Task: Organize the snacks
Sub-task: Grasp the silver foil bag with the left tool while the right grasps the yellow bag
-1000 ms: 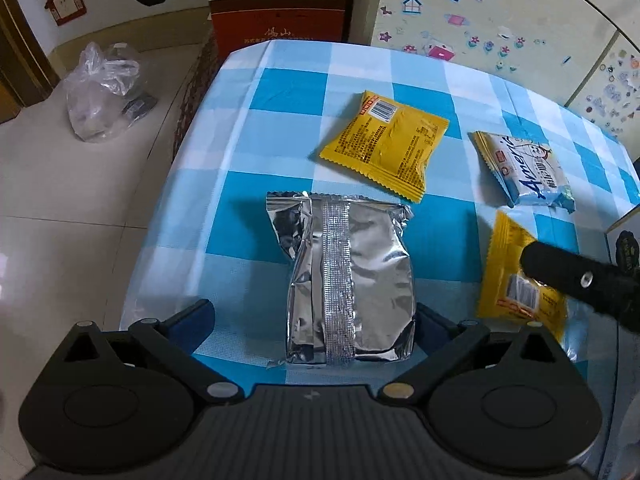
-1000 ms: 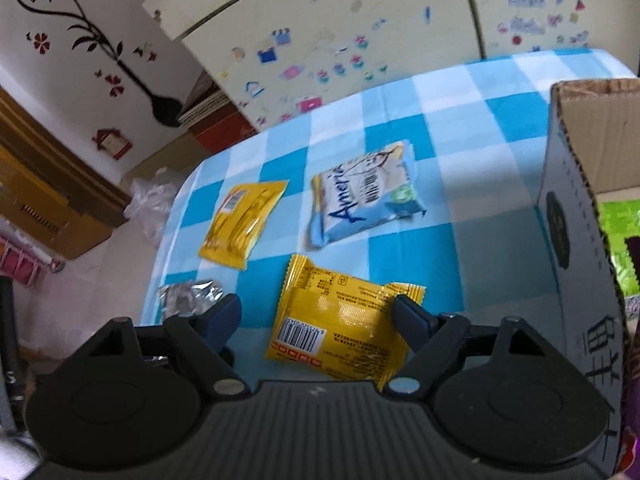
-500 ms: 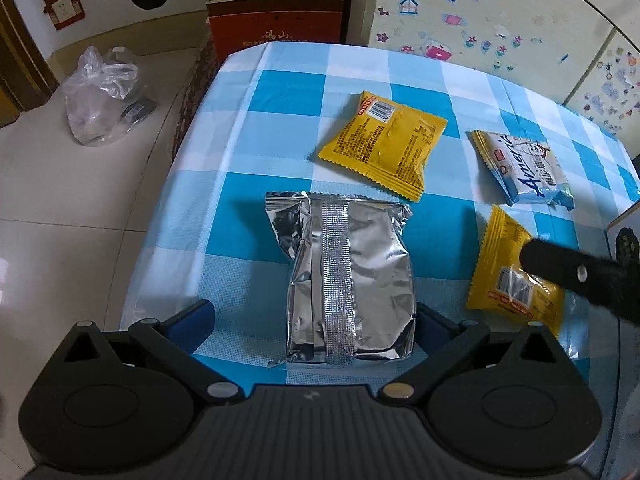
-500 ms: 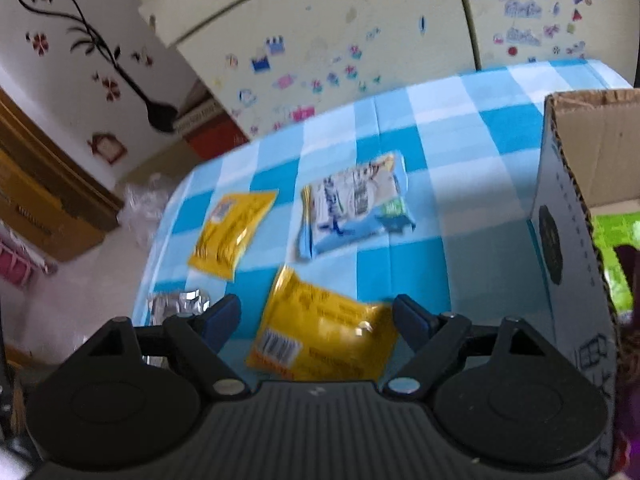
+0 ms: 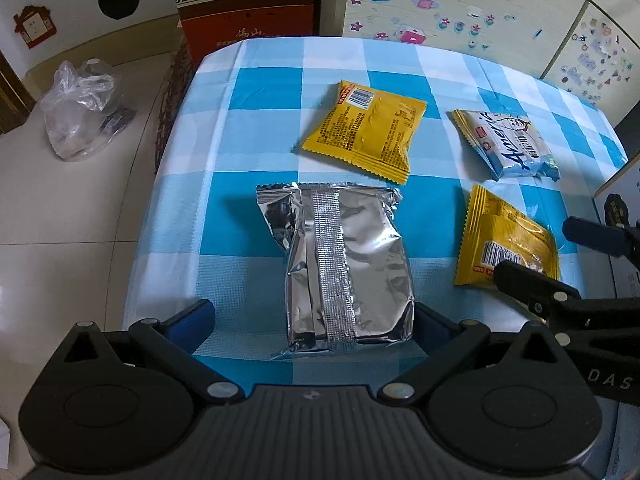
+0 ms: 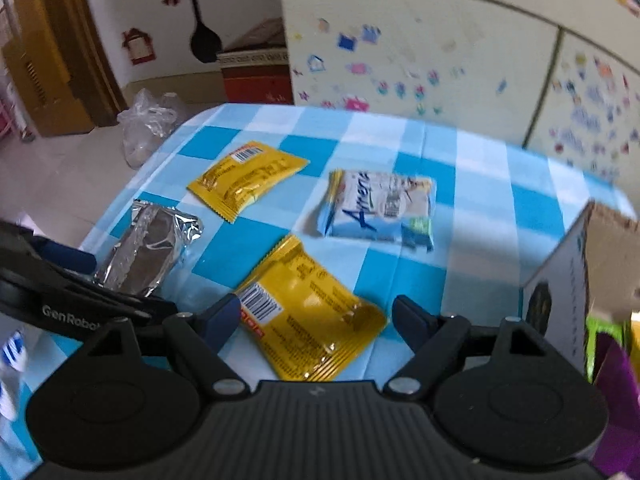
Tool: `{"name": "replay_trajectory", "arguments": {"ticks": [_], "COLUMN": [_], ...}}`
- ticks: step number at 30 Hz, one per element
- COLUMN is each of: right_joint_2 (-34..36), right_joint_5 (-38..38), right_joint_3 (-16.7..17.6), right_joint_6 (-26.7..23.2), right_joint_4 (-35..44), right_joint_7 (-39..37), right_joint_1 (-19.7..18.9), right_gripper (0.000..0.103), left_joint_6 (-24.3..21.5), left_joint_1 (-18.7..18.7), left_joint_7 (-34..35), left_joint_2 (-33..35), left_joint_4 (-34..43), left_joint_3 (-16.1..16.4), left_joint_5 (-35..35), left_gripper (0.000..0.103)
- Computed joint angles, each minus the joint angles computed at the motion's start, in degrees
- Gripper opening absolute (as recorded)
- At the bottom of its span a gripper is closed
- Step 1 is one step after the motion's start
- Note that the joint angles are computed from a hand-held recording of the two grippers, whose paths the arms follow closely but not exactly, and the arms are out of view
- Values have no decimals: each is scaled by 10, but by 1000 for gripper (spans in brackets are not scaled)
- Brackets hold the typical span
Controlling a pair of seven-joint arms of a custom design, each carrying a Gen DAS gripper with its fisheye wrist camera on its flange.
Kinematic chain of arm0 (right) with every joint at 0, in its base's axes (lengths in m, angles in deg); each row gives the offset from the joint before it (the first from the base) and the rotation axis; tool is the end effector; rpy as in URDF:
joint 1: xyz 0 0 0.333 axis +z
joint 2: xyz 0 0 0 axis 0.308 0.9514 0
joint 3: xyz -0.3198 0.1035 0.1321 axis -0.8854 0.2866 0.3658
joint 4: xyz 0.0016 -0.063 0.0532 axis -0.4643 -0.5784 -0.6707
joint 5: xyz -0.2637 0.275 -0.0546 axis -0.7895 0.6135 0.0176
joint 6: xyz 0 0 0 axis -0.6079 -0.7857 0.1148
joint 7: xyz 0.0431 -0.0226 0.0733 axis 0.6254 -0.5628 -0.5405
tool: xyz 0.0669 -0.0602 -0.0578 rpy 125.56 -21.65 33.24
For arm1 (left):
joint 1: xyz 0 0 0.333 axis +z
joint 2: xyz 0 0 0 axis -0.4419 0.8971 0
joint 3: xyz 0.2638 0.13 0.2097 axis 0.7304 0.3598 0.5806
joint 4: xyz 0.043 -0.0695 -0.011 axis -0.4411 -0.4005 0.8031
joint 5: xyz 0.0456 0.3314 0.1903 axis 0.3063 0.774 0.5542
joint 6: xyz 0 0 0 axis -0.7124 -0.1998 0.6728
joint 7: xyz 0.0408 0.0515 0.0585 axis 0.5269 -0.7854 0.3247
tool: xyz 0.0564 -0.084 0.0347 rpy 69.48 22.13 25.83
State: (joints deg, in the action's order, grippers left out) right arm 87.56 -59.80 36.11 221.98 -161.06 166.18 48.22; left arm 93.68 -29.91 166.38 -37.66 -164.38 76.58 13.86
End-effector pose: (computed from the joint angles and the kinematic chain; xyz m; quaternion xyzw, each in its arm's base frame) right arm 0.5343 0.2244 0.3257 -0.7420 0.5851 -0.1732 0.2778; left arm 0.5756 -0.0680 0.3185 -0.6381 0.7464 -0.1543 0.1091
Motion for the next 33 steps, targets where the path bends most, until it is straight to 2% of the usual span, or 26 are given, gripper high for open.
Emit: {"name": "replay_trajectory", "arguments": {"ticks": [3, 6, 7, 9, 10, 12, 13, 21, 24, 27, 30, 32, 33], "right_joint_2": [6, 9, 10, 13, 16, 26, 31, 51, 54, 52, 48, 43, 40], "right_joint_5": [-12, -54, -39, -36, -31, -7, 8, 91, 101, 117, 133, 133, 136], "right_joint_3": [22, 79, 80, 49, 24, -50, -67, -75, -37, -28, -34, -29, -31], "right_joint_6": [21, 11, 7, 8, 10, 24, 33, 74, 85, 80, 71, 70, 64], "right_joint_4": [-3, 3, 3, 4, 4, 3, 2, 1, 3, 3, 2, 0, 1], "right_joint_7": [-12, -3, -22, -31, -37, -51, -58, -106, -111, -126, -137, -141, -143], "right_joint_1": [-25, -87, -84, -51, -24, 56, 76, 96, 59, 55, 68, 65, 70], "right_gripper": [87, 90, 90, 90, 90, 92, 93, 101, 102, 102, 96, 77, 74], "left_joint_6": [7, 3, 2, 0, 1, 0, -1, 17, 33, 44, 38, 44, 49], "left_joint_1": [-15, -18, -17, -5, -7, -11, -12, -18, -16, -27, -40, -44, -51], "left_joint_7": [-19, -39, -42, -35, -34, -41, -45, -62, -61, -70, -87, -92, -98], "left_joint_2": [0, 1, 3, 5, 6, 7, 7, 6, 5, 4, 5, 6, 7], "left_joint_4": [-2, 3, 5, 8, 9, 11, 12, 3, -6, -10, -6, -6, -6], "left_joint_3": [17, 26, 26, 16, 17, 21, 22, 26, 25, 34, 47, 49, 56], "left_joint_5": [19, 25, 26, 18, 21, 26, 28, 35, 33, 36, 44, 51, 60], "left_gripper": [103, 103, 103, 103, 103, 103, 103, 103, 103, 103, 103, 103, 103]}}
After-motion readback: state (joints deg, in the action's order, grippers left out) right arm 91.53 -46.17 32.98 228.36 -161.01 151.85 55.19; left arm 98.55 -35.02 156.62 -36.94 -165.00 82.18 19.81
